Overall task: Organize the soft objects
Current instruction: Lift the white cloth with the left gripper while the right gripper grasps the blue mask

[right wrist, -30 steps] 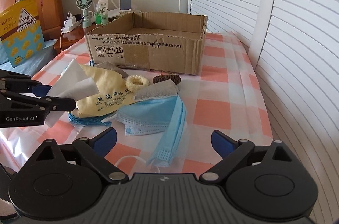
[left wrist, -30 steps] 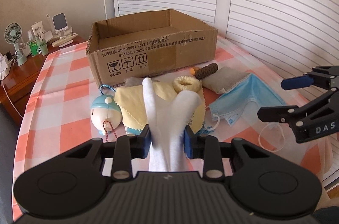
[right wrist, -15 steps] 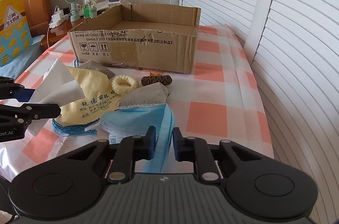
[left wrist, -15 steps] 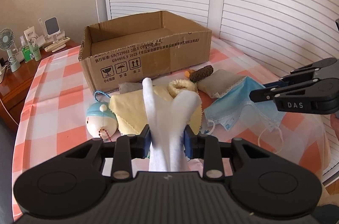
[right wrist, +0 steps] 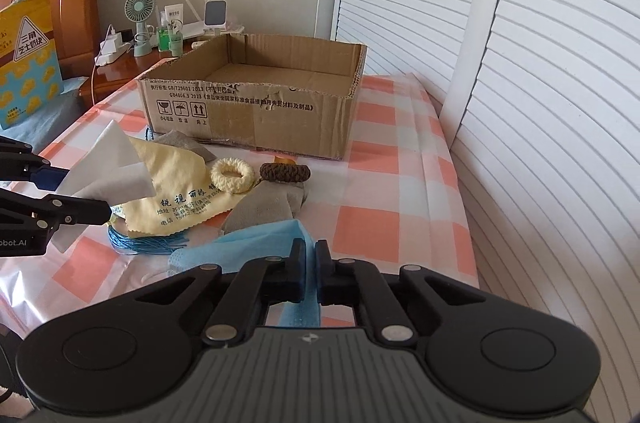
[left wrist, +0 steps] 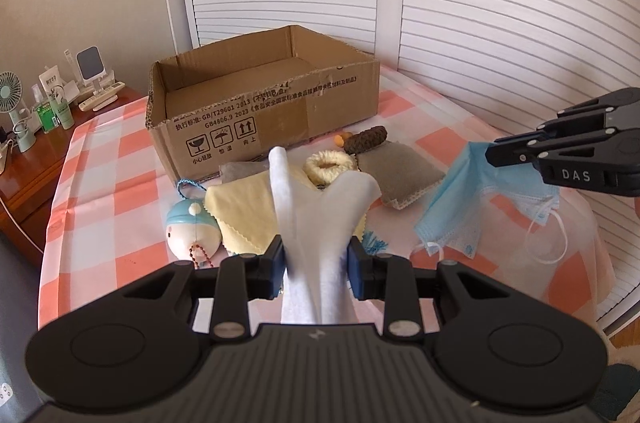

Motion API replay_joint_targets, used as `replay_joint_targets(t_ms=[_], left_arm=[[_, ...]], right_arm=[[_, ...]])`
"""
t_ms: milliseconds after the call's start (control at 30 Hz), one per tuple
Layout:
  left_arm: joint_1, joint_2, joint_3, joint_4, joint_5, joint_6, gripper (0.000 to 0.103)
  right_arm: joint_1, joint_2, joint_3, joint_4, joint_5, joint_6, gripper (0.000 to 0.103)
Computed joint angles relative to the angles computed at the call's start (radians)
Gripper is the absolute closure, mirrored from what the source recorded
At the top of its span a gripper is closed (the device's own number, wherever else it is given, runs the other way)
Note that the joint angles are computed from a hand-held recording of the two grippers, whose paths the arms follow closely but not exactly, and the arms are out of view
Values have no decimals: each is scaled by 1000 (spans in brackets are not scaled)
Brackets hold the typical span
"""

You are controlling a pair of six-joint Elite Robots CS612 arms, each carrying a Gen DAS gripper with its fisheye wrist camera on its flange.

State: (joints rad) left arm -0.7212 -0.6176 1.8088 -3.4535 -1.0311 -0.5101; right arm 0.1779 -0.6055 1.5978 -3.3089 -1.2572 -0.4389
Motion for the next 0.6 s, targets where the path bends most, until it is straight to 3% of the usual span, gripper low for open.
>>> replay_joint_targets(t_ms=[33, 133, 167, 300, 333, 367, 400, 600], left_arm=[[-2, -1, 2, -1, 1, 0, 73], [-9, -2, 6, -3, 4, -1, 73], [-10, -3, 8, -4, 4, -2, 73], [-15, -6, 15, 0, 5, -13, 73], [-16, -7, 16, 2, 7, -15, 73], [-16, -8, 17, 3, 6, -15, 73], [-16, -9, 18, 4, 5, -14, 73], [-11, -16, 21, 3, -9, -1, 73]], right_arm=[[-1, -5, 3, 15, 2, -10, 94], [-4, -6, 12, 31, 5, -21, 70], [-4, -5, 14, 42, 5, -29, 70], [-5, 0, 17, 74, -12, -28, 70], [-6, 1, 18, 76, -13, -25, 74], [-6, 1, 19, 75, -18, -21, 87], [-5, 1, 21, 68, -23, -17, 92], [-7, -5, 33, 2, -24, -3, 94]])
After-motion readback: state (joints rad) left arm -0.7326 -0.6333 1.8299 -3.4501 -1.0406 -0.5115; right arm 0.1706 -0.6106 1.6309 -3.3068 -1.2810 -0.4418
